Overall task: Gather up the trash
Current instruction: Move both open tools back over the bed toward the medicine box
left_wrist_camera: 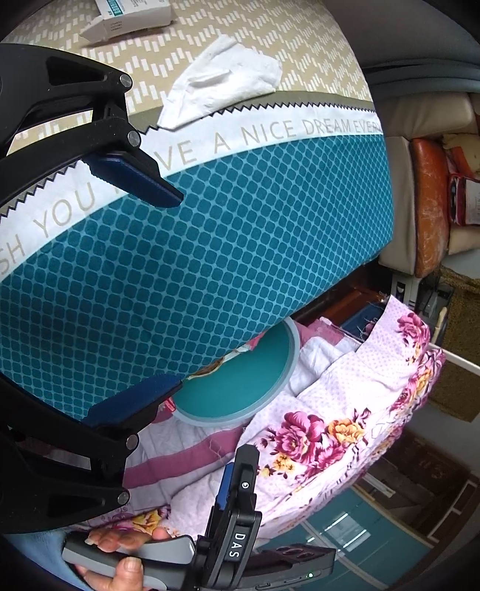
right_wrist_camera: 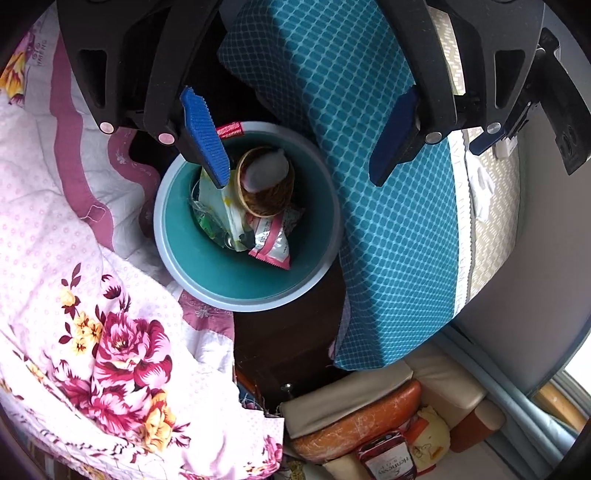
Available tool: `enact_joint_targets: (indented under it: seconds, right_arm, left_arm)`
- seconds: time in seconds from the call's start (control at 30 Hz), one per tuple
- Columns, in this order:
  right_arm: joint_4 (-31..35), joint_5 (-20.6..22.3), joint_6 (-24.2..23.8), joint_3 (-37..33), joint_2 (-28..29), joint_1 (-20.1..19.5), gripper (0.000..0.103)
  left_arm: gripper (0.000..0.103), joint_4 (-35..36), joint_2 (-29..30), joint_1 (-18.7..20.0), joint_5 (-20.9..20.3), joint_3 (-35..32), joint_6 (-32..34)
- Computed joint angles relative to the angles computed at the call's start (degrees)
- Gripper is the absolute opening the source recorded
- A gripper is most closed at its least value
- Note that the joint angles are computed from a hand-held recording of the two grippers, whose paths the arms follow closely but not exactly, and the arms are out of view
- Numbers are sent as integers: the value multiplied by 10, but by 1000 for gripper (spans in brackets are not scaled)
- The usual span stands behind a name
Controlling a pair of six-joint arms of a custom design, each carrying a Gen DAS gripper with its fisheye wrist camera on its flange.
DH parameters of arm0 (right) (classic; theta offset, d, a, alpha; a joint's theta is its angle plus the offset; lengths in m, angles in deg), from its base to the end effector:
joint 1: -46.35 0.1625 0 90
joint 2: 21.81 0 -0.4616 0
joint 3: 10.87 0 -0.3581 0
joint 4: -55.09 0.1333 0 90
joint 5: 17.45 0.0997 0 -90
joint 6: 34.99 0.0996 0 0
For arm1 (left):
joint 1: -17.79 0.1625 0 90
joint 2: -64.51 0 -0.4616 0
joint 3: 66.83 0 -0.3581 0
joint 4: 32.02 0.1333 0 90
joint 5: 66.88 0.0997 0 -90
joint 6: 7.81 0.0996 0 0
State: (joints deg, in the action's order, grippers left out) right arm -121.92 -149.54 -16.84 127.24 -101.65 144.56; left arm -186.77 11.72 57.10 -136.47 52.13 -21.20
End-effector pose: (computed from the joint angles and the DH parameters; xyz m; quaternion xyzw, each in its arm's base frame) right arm 0.1219 -0.3792 0.2954 -0.1671 -0.8930 0.3048 0.2859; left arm -0.2968 -0.4602 0.1068 0.3168 0.9317 -0.0836 0.1566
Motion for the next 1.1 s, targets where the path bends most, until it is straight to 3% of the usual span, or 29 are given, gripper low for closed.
enact_joint_targets:
  seconds: [0.67, 0.83, 1.1]
  right_arm:
    - [107, -56, 77, -56, 76, 116, 77]
    - [141, -64, 87, -83, 105, 139, 77]
    - [178, -44, 79, -130, 156, 154, 78]
  left_arm:
    - [95, -46, -108, 17, 12, 75, -23]
    - [96, -43, -132, 38, 11, 84, -22]
    - [96, -5, -182, 81, 43, 89, 0]
